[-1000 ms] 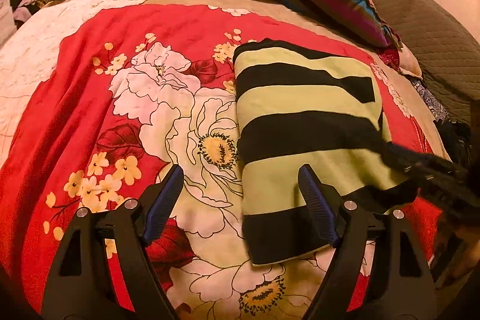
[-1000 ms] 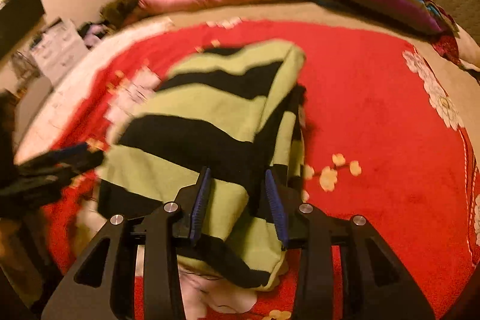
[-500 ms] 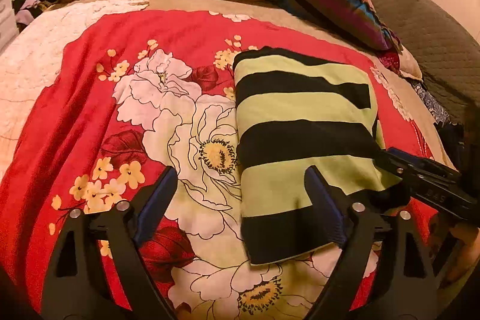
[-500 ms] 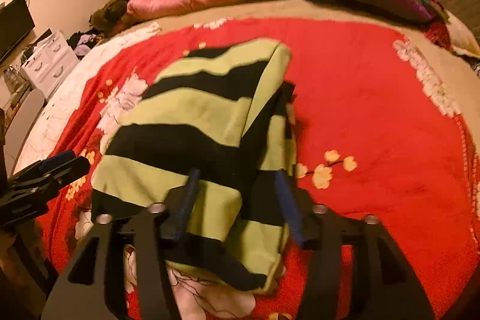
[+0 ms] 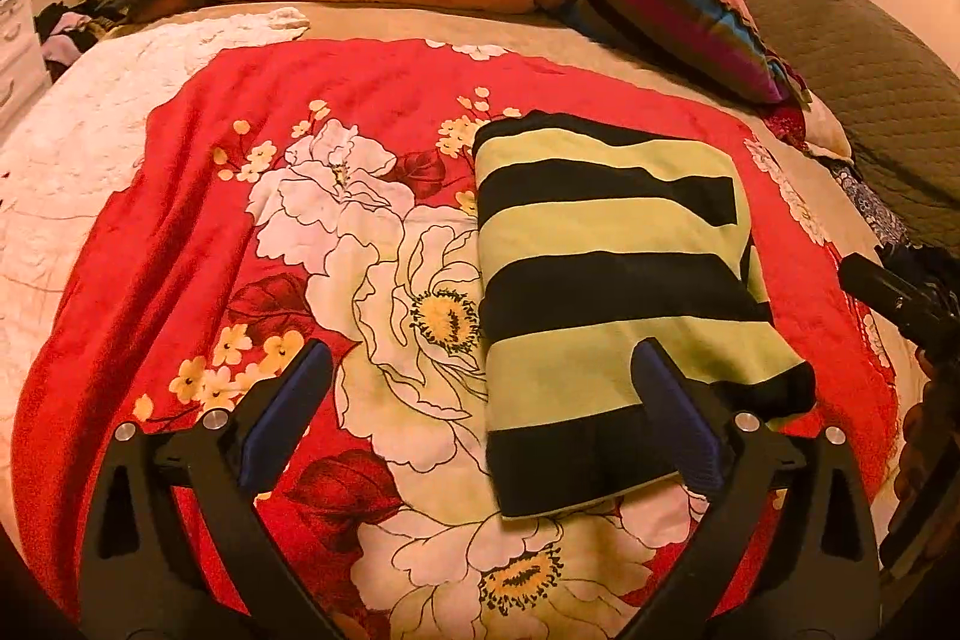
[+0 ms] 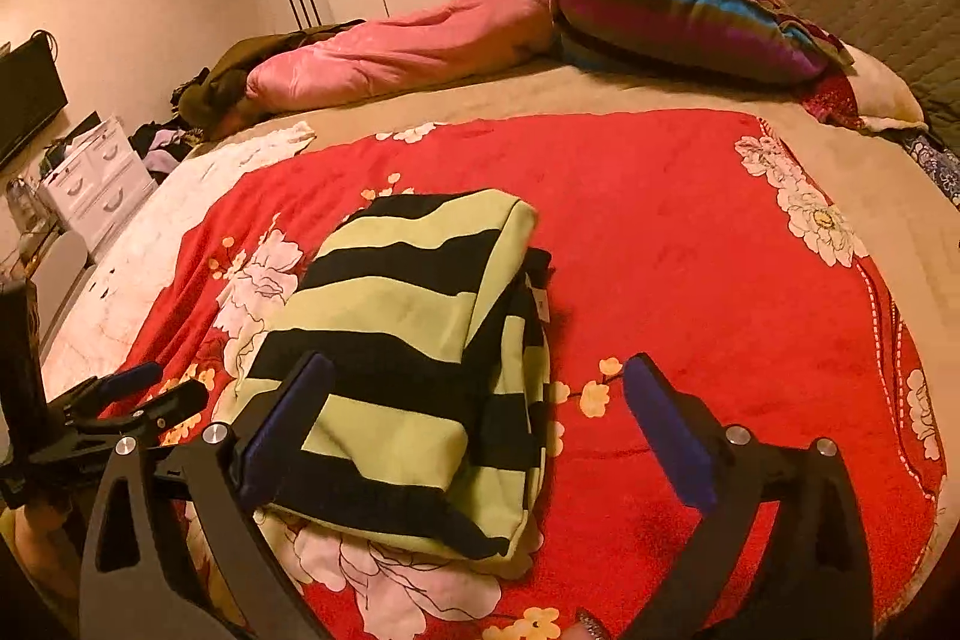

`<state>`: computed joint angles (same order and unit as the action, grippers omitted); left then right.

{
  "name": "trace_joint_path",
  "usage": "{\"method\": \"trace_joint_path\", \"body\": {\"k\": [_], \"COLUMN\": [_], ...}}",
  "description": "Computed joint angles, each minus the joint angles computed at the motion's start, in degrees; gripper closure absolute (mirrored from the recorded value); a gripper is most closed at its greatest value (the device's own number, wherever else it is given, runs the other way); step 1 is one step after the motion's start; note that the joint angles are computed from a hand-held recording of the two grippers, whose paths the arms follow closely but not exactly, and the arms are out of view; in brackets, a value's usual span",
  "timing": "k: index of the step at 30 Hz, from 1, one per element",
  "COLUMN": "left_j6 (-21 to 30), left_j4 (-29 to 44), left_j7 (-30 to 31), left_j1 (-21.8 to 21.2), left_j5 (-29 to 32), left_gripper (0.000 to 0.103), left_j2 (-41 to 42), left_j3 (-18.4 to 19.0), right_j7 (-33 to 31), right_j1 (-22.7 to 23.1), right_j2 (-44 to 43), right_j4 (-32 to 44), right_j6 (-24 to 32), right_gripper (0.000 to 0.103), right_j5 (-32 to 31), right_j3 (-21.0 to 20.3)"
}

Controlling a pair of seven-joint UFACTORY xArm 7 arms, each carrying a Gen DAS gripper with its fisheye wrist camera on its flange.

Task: Fold small clothes
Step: 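Open the right gripper and withdraw from the folded sweater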

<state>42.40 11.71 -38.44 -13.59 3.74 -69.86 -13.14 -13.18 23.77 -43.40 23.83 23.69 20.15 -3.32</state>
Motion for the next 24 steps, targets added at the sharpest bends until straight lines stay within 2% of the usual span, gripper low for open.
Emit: {"method": "trace_joint_path", "body": {"k": [16, 24], "left_j6": [1.3, 5.1], "left_j4": [0.4, 2.7], "left_j7": [0.0, -0.5], "left_j1": [0.5, 0.4], "left_j5": [0.3, 0.3], "left_gripper": [0.009, 0.009], "left_j2": [-1.7, -4.5], "left_j3": [0.1, -1.0], "right_j7": [1.6, 3.6], "right_j1": [0.0, -1.5], "right_j2": [-0.9, -4.2], "right_j4": [0.0, 0.1], "right_j6": [0.0, 1.8], "right_gripper": [0.005, 0.005], "right_j5": [-1.6, -3.6], "right_j3": [1.3, 2.7]}}
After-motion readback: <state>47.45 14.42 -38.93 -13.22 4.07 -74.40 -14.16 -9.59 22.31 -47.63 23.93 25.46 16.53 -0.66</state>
